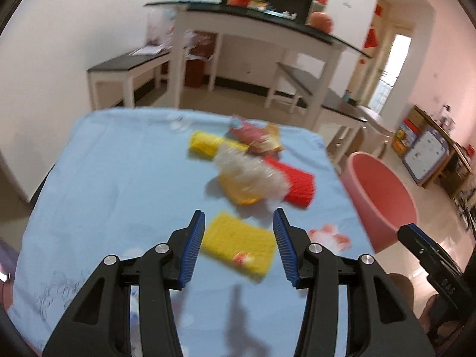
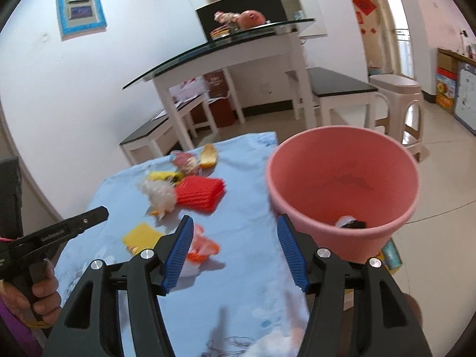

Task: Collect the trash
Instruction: 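Close the left tool on the yellow foam net while the right tool grips the orange-white wrapper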

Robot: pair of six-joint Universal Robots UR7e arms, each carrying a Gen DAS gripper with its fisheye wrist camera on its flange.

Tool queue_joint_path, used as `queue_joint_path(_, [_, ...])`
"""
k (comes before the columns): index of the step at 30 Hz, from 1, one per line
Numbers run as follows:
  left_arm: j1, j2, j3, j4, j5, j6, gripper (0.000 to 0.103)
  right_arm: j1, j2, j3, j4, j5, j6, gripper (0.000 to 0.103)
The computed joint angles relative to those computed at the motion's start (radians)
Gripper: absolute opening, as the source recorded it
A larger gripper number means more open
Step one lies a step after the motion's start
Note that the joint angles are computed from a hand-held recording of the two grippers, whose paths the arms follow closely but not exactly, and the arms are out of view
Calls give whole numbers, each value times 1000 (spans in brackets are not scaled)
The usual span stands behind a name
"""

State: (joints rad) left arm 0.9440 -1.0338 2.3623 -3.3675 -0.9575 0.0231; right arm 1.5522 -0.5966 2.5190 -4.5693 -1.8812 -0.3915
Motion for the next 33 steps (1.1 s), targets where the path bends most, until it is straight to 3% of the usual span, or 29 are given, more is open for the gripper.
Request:
queue_joint_path(7, [38,18,-18,122,-25,-113,48,-8,14,-7,35,27,-13,58])
queue_joint_path(16, [33,107,-74,191,21,-170,48,-48,-2,0,66,57,-5,58])
queue_joint_path(20, [28,117,-71,165,29,-142,18,-52,-11,0,90,69,-3,59])
queue_joint_path(22, [27,114,-61,143,28,-127,12,-53,-15,-1,108,77,0,60])
queue_joint_path(28, [24,88,-29,57,12,-52,9,-57,-45,-20,225,106,37,60])
queue_joint_path(33, [29,59,-7,9,-18,-18,9,-83,-104,-50,390,156,105,60])
